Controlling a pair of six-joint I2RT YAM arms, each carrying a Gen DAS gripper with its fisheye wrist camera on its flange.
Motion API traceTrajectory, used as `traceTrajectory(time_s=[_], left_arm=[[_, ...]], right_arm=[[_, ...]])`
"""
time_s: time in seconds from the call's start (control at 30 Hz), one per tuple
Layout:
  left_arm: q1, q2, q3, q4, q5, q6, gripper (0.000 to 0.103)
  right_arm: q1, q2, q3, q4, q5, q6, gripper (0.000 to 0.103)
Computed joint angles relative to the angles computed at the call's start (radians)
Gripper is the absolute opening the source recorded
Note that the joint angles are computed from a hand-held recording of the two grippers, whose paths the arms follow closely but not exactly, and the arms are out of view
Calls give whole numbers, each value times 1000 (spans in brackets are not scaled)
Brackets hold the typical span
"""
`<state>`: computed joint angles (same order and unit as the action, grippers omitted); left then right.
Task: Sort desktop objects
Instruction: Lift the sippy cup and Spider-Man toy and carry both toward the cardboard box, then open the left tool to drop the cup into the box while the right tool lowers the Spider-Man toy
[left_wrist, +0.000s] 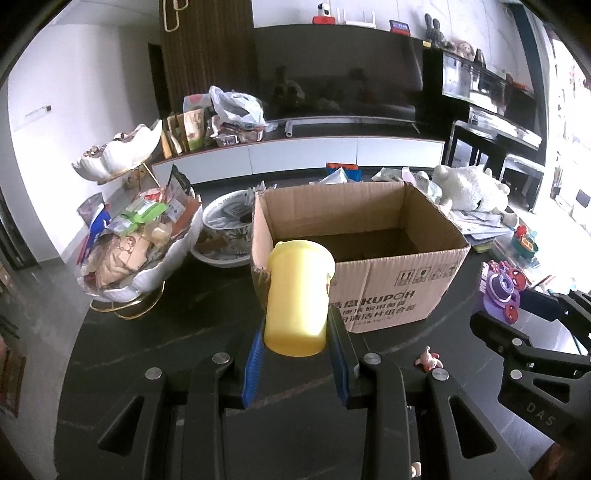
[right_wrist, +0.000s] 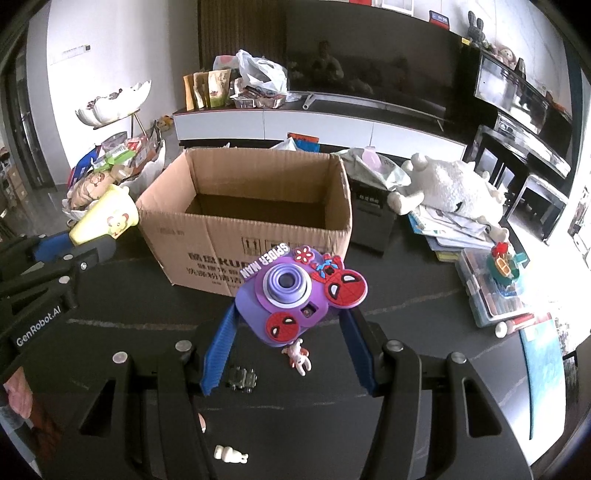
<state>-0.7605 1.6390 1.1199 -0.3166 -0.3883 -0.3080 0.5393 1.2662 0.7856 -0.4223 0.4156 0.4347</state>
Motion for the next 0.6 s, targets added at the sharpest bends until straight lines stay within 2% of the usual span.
traceTrajectory(time_s=[0.6], left_arm=[[72,171,269,-76,72,73,29]], right_arm=[[-132,199,233,29,-95,-142,54]])
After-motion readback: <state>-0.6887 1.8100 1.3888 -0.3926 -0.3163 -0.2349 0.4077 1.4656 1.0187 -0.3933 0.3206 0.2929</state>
